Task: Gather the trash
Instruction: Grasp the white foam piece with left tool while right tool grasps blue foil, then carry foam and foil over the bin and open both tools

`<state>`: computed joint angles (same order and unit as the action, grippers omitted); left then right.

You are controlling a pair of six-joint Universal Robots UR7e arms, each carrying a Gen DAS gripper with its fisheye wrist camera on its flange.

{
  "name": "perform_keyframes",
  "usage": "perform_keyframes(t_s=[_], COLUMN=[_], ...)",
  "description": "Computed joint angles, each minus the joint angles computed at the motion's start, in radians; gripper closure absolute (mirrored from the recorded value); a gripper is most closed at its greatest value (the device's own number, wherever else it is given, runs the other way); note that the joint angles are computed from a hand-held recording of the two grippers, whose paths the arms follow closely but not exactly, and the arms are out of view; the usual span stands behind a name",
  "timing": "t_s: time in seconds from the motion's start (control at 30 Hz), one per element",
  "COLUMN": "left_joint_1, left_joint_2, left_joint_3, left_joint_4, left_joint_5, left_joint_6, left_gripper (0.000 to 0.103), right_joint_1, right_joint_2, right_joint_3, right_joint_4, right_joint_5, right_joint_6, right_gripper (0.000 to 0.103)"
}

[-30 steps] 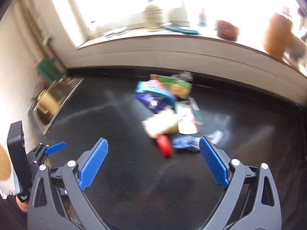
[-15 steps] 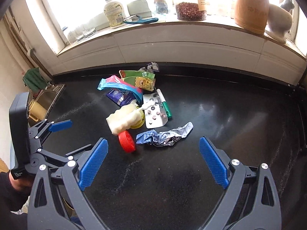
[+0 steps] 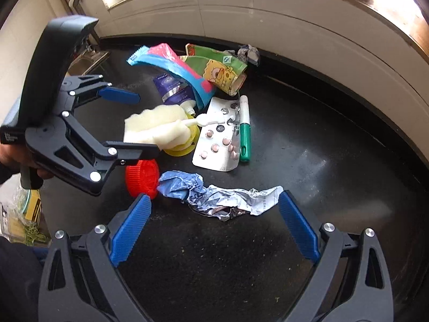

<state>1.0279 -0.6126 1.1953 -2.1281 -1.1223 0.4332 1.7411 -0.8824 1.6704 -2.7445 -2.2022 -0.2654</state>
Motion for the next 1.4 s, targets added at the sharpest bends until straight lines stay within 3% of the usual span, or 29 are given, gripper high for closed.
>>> perform_keyframes(t_s=[0.1,0.17,0.23,0.33,0.47,0.63,1.0,1.4], left_joint_1=[0.002,0.005,0.006,0.009,0.004,-0.008,-0.046,-0.055], left_joint_2=[0.012,0.017,0.017,0.013,-0.009,-0.058,-0.218,-0.381], left_joint_3=[-0.011,-0.019,-0.015,-0.005,0.025,0.069,0.233,0.412], left_joint_4=[0.014,0.033,0.037,0.034,0.010,-0.021,-0.145,-0.210], left_joint_5=[-0.002,-0.011,-0.009,-0.014,-0.011,-0.021,0.007,0.066], left_joint_6=[0.012,0.016,0.019,0.016,0.000,-0.040,-0.121,-0.160], left_gripper=[0.013,0.026,0.032,0.049,0.055,0.058,0.059,0.059], right_joint_1=[-0.015,-0.020,-0.022,-0.024,-0.023,-0.007,0.077,0.166], right_joint_2=[0.026,0.044,0.059,0.079,0.077,0.048,-0.040,-0.054], right_joint_3=[-0.031,-0.044,-0.054,-0.063,-0.054,-0.018,0.063,0.111], right_joint_4=[0.034,0.045,0.056,0.056,0.052,0.009,-0.074,-0.105], right_joint_5=[0.008,0.002,-0.005,-0.021,-0.009,0.003,-0.029,-0.099], right_joint_6=[-0.090,-0.158,-0.211,-0.253,-0.226,-0.169,0.119,0.219], right_gripper=[0.010,0.010,0.012,0.028,0.068,0.069,0.069,0.069])
